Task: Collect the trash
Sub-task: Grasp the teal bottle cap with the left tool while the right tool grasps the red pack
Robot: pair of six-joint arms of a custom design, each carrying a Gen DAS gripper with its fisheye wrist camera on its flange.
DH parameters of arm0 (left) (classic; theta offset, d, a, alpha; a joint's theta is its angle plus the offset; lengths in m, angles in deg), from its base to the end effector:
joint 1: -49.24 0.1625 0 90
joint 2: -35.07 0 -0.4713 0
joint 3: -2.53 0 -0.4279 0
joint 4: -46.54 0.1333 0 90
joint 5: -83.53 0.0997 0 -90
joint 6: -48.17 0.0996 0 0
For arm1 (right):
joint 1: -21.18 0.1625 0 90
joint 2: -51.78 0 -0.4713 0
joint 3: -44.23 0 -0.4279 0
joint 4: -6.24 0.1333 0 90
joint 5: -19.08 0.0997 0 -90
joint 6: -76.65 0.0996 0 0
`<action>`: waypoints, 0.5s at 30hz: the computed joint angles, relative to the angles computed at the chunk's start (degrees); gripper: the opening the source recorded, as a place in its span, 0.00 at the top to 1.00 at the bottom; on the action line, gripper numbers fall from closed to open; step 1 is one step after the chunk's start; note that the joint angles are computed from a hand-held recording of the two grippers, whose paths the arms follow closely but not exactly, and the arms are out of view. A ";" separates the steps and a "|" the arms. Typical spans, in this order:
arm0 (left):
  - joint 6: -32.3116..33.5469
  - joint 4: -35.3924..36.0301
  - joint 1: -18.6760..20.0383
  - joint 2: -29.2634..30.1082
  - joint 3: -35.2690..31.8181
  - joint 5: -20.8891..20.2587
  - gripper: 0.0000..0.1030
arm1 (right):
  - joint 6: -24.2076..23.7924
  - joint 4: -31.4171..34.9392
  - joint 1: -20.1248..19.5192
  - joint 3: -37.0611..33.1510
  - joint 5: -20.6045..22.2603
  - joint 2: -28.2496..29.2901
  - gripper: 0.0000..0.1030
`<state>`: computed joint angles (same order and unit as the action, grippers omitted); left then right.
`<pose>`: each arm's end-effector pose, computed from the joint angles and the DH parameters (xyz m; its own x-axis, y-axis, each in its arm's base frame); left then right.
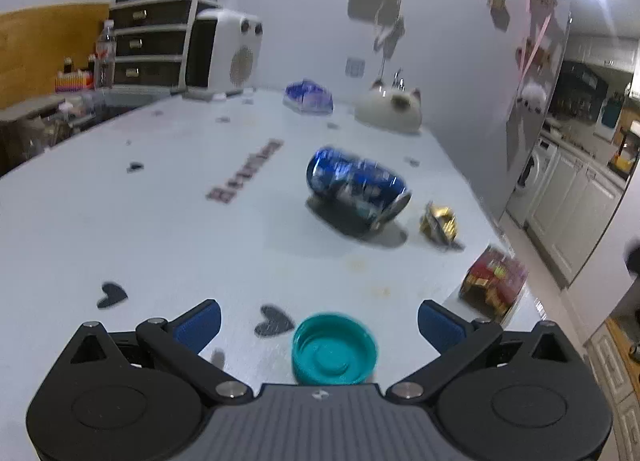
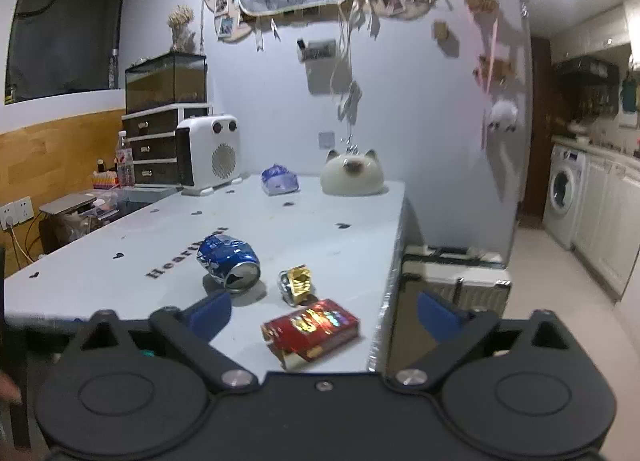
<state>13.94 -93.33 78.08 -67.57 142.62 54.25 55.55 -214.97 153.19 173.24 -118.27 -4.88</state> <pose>-0.1955 -0.3590 0.3361 -0.8121 0.0144 -0.5833 0.4821 0.5796 -0.6570 0.3780 -0.3299 0.1989 -0.7381 -0.1250 0.6630 -0.6558 0.3636 -0.6616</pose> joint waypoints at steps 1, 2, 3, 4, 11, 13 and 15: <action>-0.20 1.18 0.17 0.07 -0.11 0.13 0.00 | 2.09 2.49 -0.55 -1.08 0.02 0.16 0.12; 0.53 1.01 0.26 0.13 0.09 0.35 0.00 | 4.23 4.68 -0.98 -2.01 -0.29 0.32 0.13; 1.73 -0.04 0.47 0.22 0.37 0.09 0.00 | 6.86 7.09 -1.38 -3.18 -1.04 0.64 0.14; 2.59 -0.83 0.72 0.38 0.49 -0.52 0.00 | 9.97 9.96 -1.81 -4.51 -2.13 1.03 0.17; 6.72 -4.55 0.98 1.15 1.48 -1.53 0.05 | 42.15 35.91 -7.34 -8.18 0.37 -1.29 0.27; 6.73 -4.54 1.10 1.27 1.33 -1.43 0.12 | 44.64 33.02 -9.00 -7.52 3.64 -0.70 0.27; 6.80 -3.70 1.12 1.42 1.10 -1.57 0.17 | 45.09 28.89 -10.05 -6.99 6.42 0.33 0.27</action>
